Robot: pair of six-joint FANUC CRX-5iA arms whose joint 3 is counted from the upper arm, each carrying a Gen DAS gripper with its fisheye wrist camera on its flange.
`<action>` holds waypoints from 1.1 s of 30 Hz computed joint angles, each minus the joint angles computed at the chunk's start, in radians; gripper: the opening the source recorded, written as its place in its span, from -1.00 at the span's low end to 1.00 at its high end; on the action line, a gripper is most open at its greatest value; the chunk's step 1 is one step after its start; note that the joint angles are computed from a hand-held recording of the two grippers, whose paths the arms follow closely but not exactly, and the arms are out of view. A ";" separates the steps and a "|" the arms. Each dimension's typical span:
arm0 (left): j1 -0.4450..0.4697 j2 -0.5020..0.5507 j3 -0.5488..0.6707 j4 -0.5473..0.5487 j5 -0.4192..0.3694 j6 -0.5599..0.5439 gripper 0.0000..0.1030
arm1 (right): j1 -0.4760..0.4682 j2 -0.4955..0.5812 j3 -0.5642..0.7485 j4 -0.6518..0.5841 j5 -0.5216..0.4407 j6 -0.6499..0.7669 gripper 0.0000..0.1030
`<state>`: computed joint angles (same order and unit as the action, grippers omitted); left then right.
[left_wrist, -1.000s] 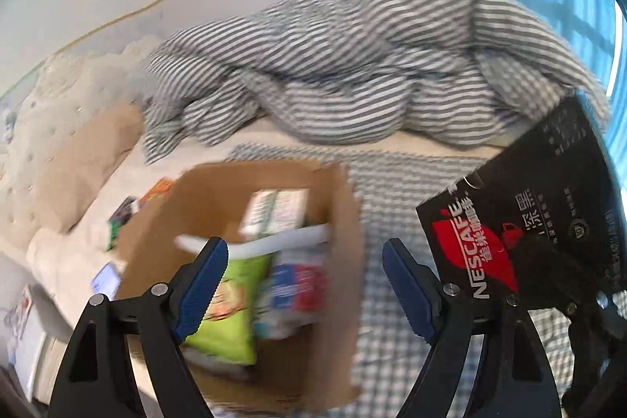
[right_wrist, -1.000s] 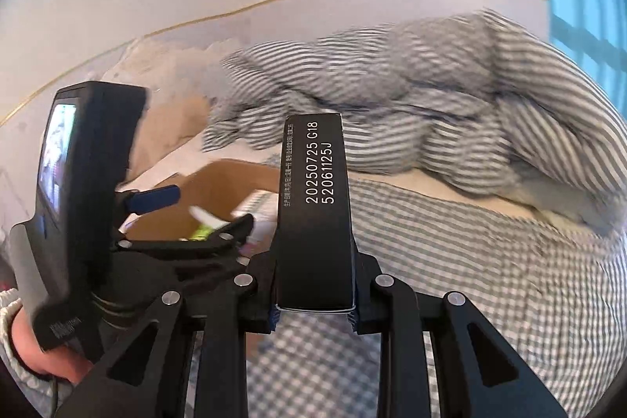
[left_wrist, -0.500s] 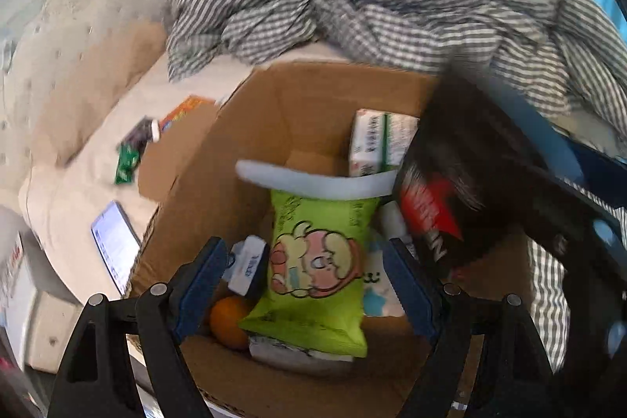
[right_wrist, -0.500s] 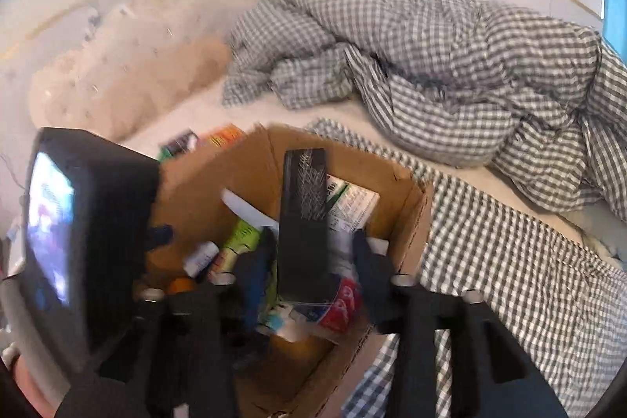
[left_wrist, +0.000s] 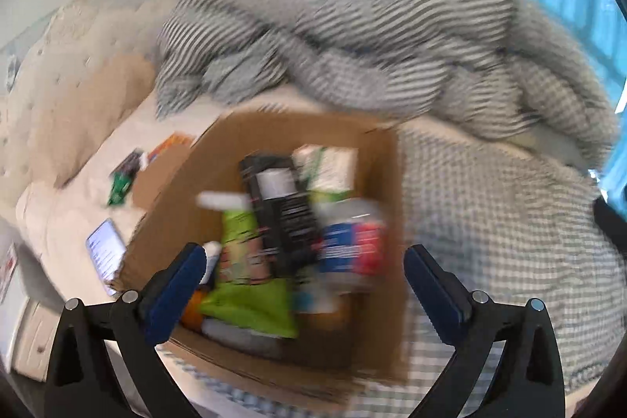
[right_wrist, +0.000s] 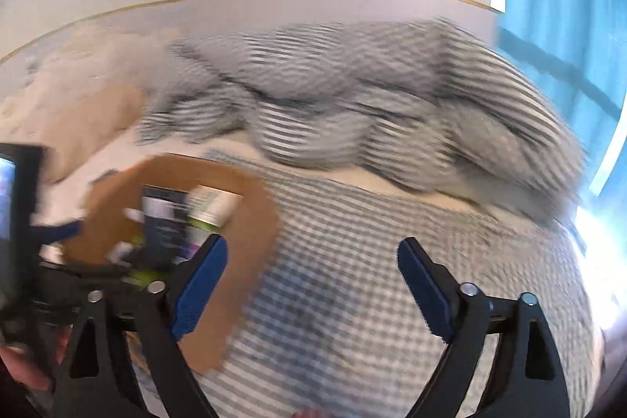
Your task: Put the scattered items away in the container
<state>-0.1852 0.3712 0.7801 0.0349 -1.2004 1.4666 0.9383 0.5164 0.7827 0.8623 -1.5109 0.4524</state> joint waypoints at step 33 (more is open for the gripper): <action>-0.123 -0.238 -0.366 -0.097 0.182 0.079 1.00 | 0.147 -0.287 -0.512 -0.009 -0.088 -0.343 0.79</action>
